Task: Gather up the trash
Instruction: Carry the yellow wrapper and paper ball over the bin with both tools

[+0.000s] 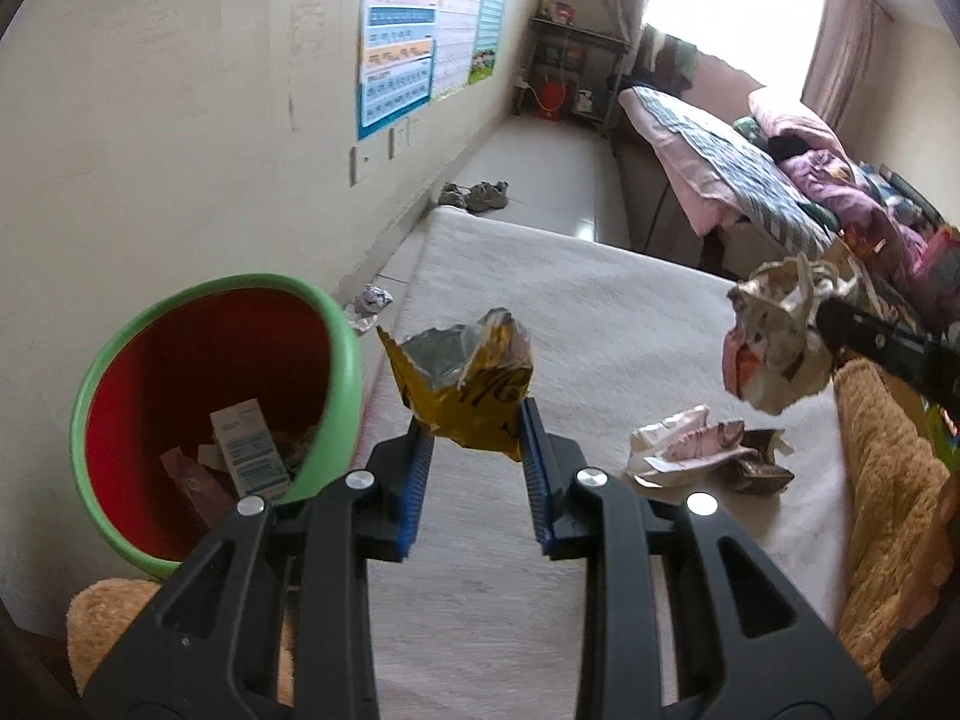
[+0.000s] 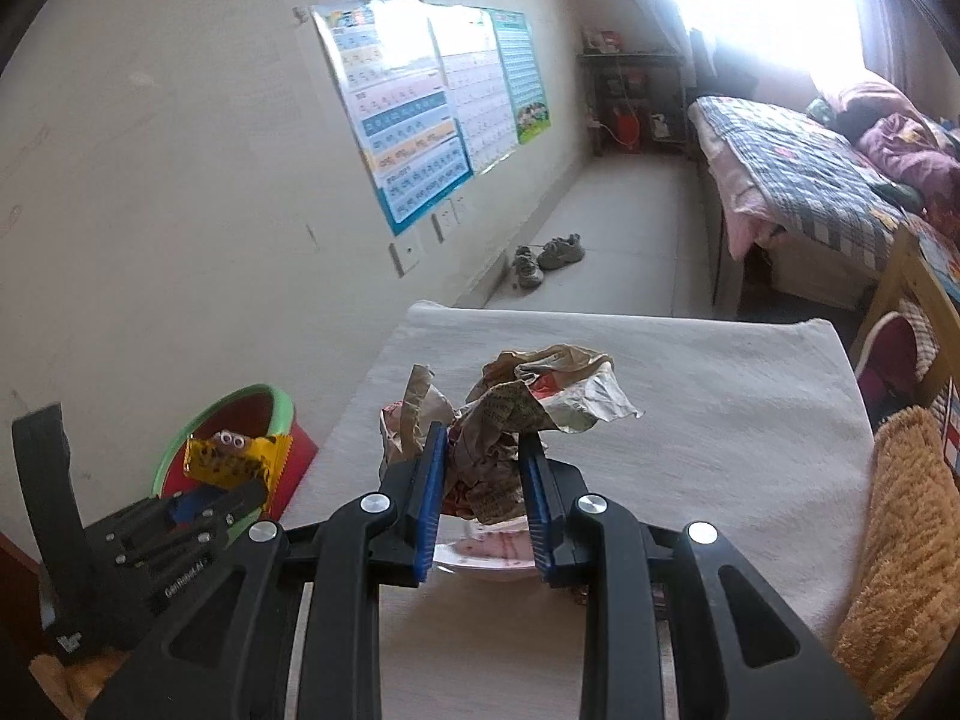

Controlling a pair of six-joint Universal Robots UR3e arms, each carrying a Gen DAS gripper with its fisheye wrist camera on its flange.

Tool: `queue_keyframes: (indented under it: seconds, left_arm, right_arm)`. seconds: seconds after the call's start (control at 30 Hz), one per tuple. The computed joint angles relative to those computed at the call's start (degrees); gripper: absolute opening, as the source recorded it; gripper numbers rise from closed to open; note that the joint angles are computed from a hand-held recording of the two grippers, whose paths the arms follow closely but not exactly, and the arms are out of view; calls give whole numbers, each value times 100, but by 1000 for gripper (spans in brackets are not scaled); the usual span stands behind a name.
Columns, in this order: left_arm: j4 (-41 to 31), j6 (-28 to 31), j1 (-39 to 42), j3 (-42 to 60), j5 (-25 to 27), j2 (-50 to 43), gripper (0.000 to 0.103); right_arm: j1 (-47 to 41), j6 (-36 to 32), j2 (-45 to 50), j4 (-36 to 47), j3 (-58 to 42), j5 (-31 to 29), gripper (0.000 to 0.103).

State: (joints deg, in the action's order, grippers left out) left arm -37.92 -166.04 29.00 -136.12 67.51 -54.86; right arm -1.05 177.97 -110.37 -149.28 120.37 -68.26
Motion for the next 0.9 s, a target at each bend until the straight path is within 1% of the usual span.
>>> queue_keyframes:
  seconds: [0.2, 0.3, 0.63, 0.83, 0.9]
  left_arm:
    - [-640, 316, 818, 15, -344, 442, 28]
    - [-839, 428, 1090, 1, -456, 587, 27]
    - [-1384, 754, 1770, -7, -767, 840, 28]
    - [-1701, 932, 2322, -1, -844, 953, 28]
    - [-1910, 1039, 2566, 23, -940, 1026, 28]
  right_arm:
    - [621, 25, 383, -230, -217, -325, 24]
    - [891, 35, 576, -316, -325, -446, 24]
    - [1382, 33, 946, -438, -502, -622, 24]
    - [1608, 12, 1159, -532, -603, -684, 24]
    - [1654, -1, 1243, -519, -665, -690, 24]
